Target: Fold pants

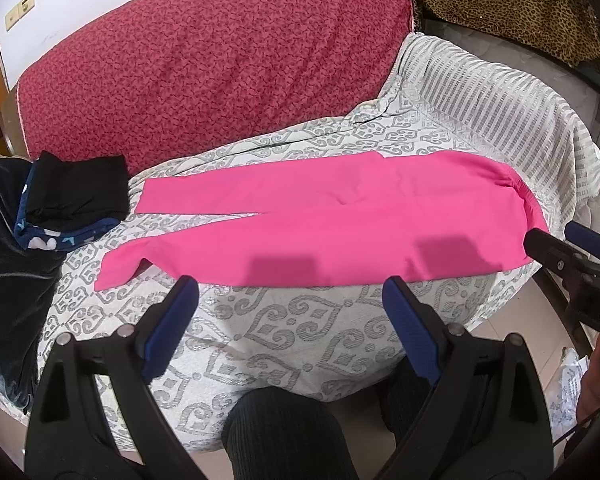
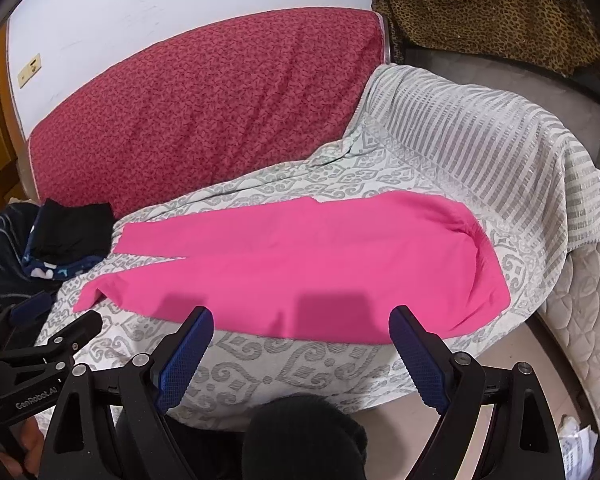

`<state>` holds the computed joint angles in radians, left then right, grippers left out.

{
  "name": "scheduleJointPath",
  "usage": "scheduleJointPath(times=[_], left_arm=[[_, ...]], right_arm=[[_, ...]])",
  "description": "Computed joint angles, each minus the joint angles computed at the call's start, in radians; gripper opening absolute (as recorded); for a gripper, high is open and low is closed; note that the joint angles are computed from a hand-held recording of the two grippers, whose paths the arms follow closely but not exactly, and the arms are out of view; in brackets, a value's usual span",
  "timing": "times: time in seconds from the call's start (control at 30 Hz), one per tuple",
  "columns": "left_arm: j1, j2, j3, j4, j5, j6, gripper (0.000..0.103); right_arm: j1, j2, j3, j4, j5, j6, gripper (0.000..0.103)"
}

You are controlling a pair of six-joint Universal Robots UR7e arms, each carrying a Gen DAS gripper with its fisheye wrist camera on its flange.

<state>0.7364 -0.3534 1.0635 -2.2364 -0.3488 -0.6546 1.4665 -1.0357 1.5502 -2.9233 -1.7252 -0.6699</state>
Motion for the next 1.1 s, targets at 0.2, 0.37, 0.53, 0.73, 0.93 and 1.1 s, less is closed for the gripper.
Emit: scheduleJointPath(times=[0.2,0.37,0.53,0.73,0.93,1.1], left_arm=[[0.002,-0.001,0.002,-0.005,-0.006,0.005,0.093],[0.003,-0.003,0.005,-0.011,-0.011,0.015,0.093],[0.003,-0.004,0.005,-0.007,-0.011,0.015,0.093],[0.003,-0.005,0.004,-0.002,-0.008,0.014,0.093],[0.004,-0.005,0.012,-0.035,-0.027,0.034,0.093],[0.006,-0.002,0.008,-0.020,-0.031,0.027,0.093]], right_arm=[[0.000,0.000,-0.002,0.006,-0.004,-0.003,0.091],[-0.002,-0.001,-0.002,0.004,-0.003,-0.002,0.091],[-0.005,0.002,-0.009,0.009,-0.006,0.010,0.091],[-0.006,0.000,-0.008,0.007,-0.002,0.017,0.091],[-0.011,0.001,-0.013,0.011,0.004,0.034,0.091],[-0.015,0.001,-0.012,0.007,0.009,0.038,0.091]])
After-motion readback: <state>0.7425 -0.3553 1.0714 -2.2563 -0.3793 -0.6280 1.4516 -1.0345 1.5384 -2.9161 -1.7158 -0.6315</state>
